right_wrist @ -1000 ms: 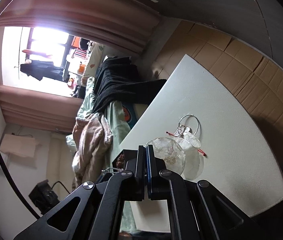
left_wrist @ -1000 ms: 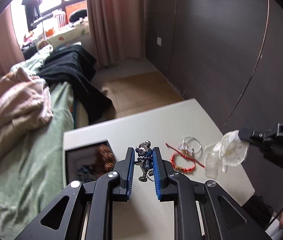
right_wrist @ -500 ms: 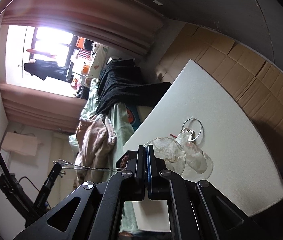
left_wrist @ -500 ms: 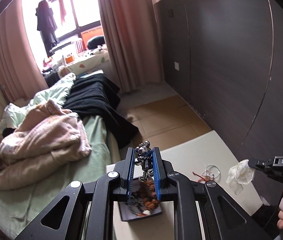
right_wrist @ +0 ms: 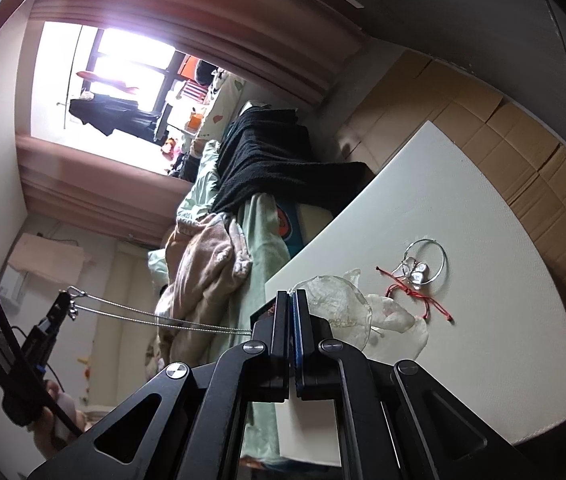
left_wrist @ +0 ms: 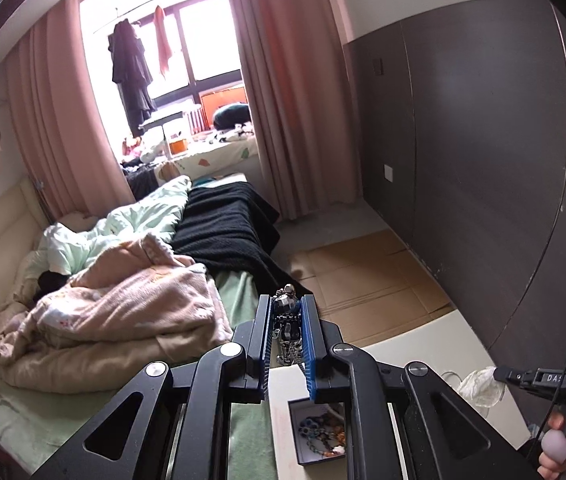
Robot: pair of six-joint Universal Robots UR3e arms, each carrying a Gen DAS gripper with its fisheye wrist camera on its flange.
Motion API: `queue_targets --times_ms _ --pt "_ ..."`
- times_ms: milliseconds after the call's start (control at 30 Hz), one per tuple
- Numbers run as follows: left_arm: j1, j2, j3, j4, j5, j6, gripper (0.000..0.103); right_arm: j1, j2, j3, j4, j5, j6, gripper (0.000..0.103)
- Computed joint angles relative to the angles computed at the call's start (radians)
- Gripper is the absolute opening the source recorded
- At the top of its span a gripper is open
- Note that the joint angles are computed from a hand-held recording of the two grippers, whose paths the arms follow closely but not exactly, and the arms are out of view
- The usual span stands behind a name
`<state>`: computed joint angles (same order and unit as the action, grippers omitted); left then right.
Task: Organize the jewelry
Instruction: 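Grasp the silver robot-pendant necklace with the left tool and lower it into the black box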
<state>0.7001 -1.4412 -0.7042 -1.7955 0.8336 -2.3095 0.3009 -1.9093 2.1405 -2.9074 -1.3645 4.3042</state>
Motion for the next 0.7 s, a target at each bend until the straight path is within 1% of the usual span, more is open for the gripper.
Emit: queue_targets --times_ms 167,467,700 --pt "0.011 -0.031 0.043 -0.018 -0.011 0.0 0.014 0.022 0.06 -0.044 0.0 -0.011 -0.008 0.004" --pt "-0.008 -0.049 -0.013 0.046 0.012 -0.022 0.014 0.047 0.12 -0.097 0.015 -0.025 -0.02 0.004" --pt "-0.016 -0.082 0.043 0.035 0.017 -0.039 0.014 0.048 0.15 -0.114 0.018 -0.02 -0.021 0.004"
